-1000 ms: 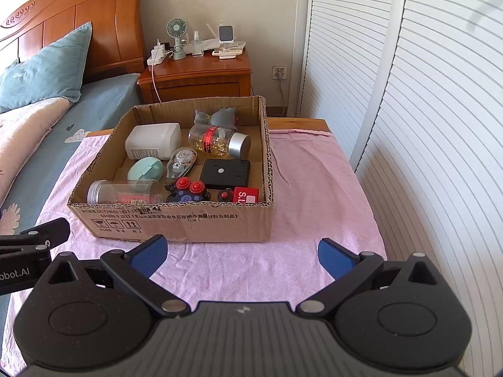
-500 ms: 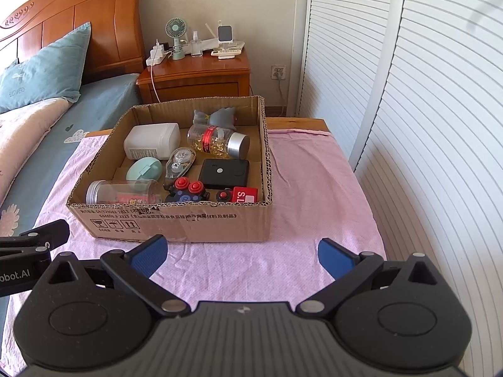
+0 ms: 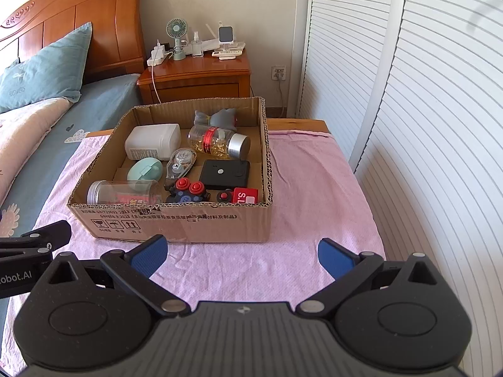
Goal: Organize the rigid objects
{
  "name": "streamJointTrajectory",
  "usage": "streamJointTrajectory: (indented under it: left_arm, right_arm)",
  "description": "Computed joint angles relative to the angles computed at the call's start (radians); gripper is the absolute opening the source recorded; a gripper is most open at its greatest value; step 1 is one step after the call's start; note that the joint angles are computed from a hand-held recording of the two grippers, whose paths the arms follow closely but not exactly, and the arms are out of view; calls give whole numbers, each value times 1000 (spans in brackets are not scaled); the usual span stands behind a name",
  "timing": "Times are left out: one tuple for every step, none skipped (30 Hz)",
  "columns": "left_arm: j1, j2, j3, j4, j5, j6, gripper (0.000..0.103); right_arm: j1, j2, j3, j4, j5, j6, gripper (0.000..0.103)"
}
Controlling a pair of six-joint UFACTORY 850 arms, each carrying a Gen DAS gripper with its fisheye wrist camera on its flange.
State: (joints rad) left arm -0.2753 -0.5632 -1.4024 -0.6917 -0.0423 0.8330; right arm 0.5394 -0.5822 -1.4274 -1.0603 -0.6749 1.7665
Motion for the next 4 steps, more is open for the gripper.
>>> streamJointTrajectory:
  left_arm:
    - [0, 0, 0, -4, 0, 4, 102]
    - [0, 1, 0, -4, -1, 5, 102]
    - [0, 2, 1, 9, -2, -9, 102]
    - [0, 3, 3, 10, -2, -10, 102]
  right_arm:
    - [0, 0, 0, 0, -1, 0, 103]
    - [0, 1, 1, -2, 0, 2, 103]
    - [0, 2, 1, -3, 1, 3, 103]
    - [0, 2, 1, -3, 1, 3, 103]
